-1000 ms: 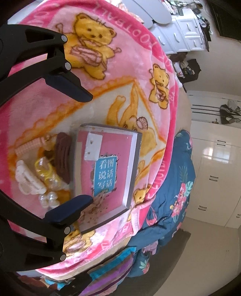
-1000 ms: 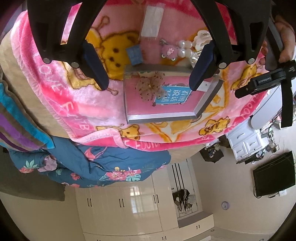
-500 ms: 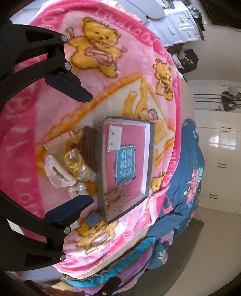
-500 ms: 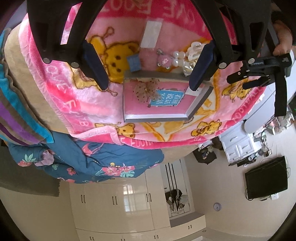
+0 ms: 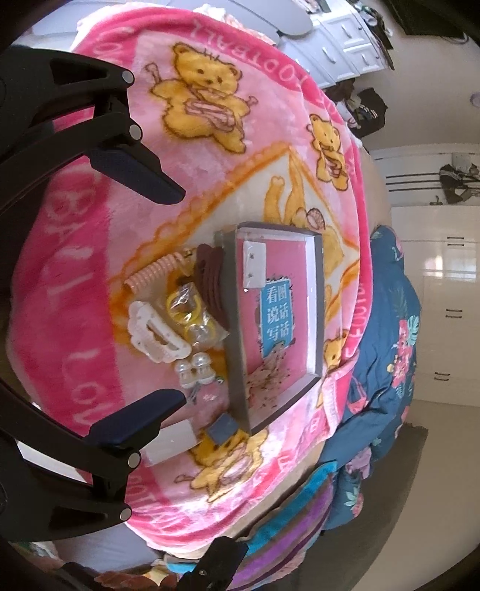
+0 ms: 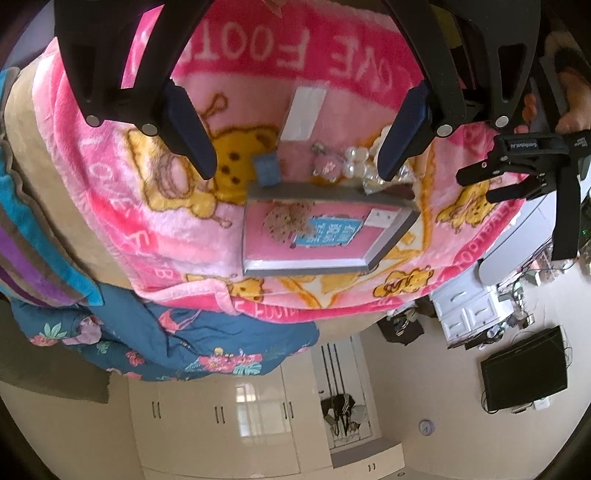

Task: Organize jewelry
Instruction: 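Withdraw both open tools back from the tray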

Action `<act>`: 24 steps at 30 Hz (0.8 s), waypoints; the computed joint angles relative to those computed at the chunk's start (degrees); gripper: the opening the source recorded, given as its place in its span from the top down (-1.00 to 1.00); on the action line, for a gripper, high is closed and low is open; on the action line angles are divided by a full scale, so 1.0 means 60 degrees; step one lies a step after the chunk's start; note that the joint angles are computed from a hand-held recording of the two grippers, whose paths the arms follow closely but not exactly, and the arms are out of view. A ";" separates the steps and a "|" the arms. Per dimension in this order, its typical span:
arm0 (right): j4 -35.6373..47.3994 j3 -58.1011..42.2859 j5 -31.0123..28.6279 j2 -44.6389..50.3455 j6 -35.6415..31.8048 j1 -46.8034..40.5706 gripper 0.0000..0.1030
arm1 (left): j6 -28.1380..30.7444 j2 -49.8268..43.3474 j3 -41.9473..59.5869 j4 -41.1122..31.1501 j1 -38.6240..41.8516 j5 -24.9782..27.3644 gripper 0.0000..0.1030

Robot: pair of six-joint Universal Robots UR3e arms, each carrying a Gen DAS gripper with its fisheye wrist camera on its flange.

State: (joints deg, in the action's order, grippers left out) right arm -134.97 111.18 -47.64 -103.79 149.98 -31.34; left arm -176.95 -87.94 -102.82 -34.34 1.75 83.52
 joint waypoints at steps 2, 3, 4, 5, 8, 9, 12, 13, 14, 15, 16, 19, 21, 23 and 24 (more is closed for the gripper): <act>0.0106 0.0184 -0.0016 -0.0117 -0.0248 -0.0026 -0.71 | 0.0073 0.0036 -0.0104 0.0011 -0.0085 0.0034 -0.82; 0.0194 0.0298 -0.0034 -0.0180 -0.0429 -0.0047 -0.71 | 0.0093 0.0047 -0.0140 0.0009 -0.0124 0.0053 -0.82; 0.0234 0.0352 -0.0052 -0.0190 -0.0521 -0.0054 -0.71 | 0.0137 0.0081 -0.0211 0.0009 -0.0142 0.0029 -0.82; 0.0333 0.0424 -0.0085 -0.0220 -0.0674 -0.0067 -0.71 | 0.0178 0.0103 -0.0234 -0.0030 -0.0133 -0.0026 -0.82; 0.0410 0.0619 -0.0184 -0.0248 -0.0947 -0.0080 -0.71 | 0.0261 0.0102 -0.0317 0.0021 -0.0257 0.0076 -0.82; 0.0409 0.0659 -0.0220 -0.0224 -0.1001 -0.0085 -0.71 | 0.0297 0.0105 -0.0358 0.0040 -0.0267 0.0056 -0.82; 0.0405 0.0728 -0.0279 -0.0126 -0.1031 -0.0111 -0.71 | 0.0339 0.0059 -0.0382 -0.0032 -0.0318 0.0049 -0.82; 0.0391 0.0747 -0.0276 -0.0096 -0.1046 -0.0125 -0.71 | 0.0391 0.0054 -0.0431 0.0004 -0.0335 0.0010 -0.82; 0.0383 0.0766 -0.0277 -0.0082 -0.1049 -0.0132 -0.71 | 0.0441 0.0012 -0.0442 0.0039 -0.0394 0.0060 -0.82; 0.0424 0.0756 -0.0275 -0.0036 -0.1057 -0.0137 -0.71 | 0.0464 -0.0044 -0.0427 0.0071 -0.0466 0.0147 -0.82; 0.0485 0.0723 -0.0263 -0.0018 -0.1076 -0.0136 -0.71 | 0.0504 -0.0087 -0.0442 0.0114 -0.0520 0.0186 -0.82; 0.0494 0.0741 -0.0285 0.0017 -0.1146 -0.0097 -0.71 | 0.0647 -0.0142 -0.0460 0.0052 -0.0530 0.0053 -0.82; 0.0568 0.0712 -0.0245 0.0062 -0.1215 -0.0077 -0.71 | 0.0778 -0.0231 -0.0437 -0.0029 -0.0541 -0.0060 -0.82; 0.0647 0.0644 -0.0236 0.0179 -0.1273 -0.0030 -0.71 | 0.0881 -0.0373 -0.0395 -0.0062 -0.0568 -0.0107 -0.82; 0.0639 0.0623 -0.0258 0.0241 -0.1297 0.0001 -0.71 | 0.0923 -0.0480 -0.0381 0.0026 -0.0620 -0.0035 -0.81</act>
State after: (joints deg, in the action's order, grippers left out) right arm -131.14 114.92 -49.19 -102.34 142.20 -31.34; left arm -171.41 -90.83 -105.10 -34.18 -1.97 83.30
